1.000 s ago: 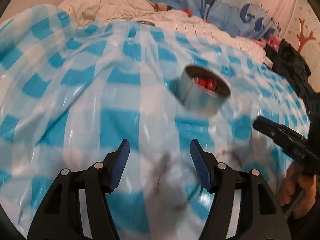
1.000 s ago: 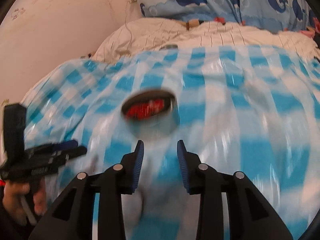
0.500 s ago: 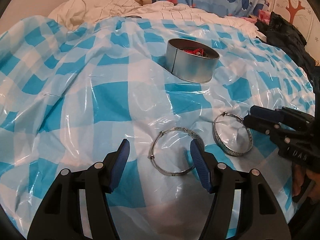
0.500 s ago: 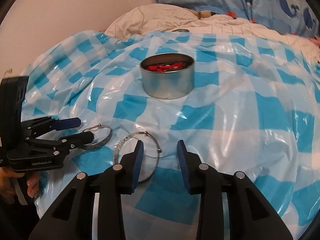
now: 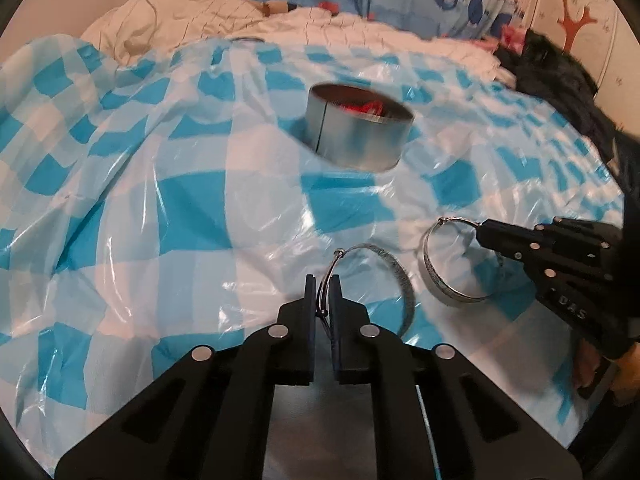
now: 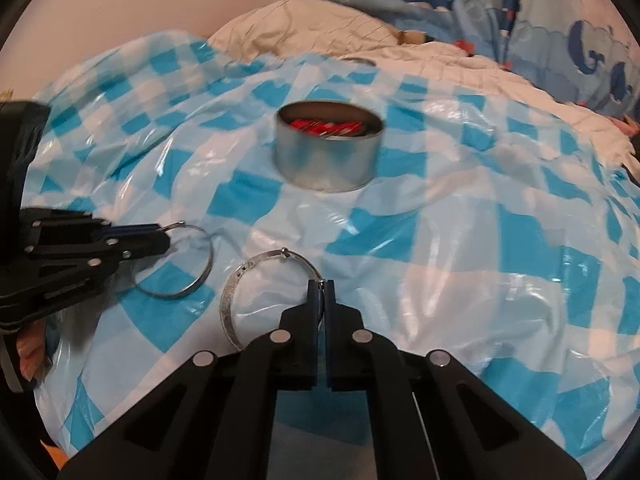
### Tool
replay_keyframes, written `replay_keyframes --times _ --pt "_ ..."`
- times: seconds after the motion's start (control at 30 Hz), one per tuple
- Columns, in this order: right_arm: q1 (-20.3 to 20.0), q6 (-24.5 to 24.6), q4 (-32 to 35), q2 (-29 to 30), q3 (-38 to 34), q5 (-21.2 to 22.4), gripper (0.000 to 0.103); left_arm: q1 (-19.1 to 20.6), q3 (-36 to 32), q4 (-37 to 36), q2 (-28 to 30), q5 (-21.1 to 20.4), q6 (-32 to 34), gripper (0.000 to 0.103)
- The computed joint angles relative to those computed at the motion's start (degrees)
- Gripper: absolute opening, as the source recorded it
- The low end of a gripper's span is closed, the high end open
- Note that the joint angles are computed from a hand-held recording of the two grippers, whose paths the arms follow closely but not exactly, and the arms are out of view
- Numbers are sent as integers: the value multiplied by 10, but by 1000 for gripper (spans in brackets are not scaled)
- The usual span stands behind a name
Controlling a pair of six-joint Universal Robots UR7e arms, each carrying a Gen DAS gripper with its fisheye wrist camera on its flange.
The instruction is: Organize jewelry
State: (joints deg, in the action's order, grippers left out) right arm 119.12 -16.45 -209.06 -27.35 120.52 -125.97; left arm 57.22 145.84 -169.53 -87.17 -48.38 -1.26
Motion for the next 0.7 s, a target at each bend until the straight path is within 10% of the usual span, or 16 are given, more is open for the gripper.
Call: replay_keyframes --times 0.7 --pt "-20 24 13 -7 6 9 4 7 -8 -14 48 13 11 5"
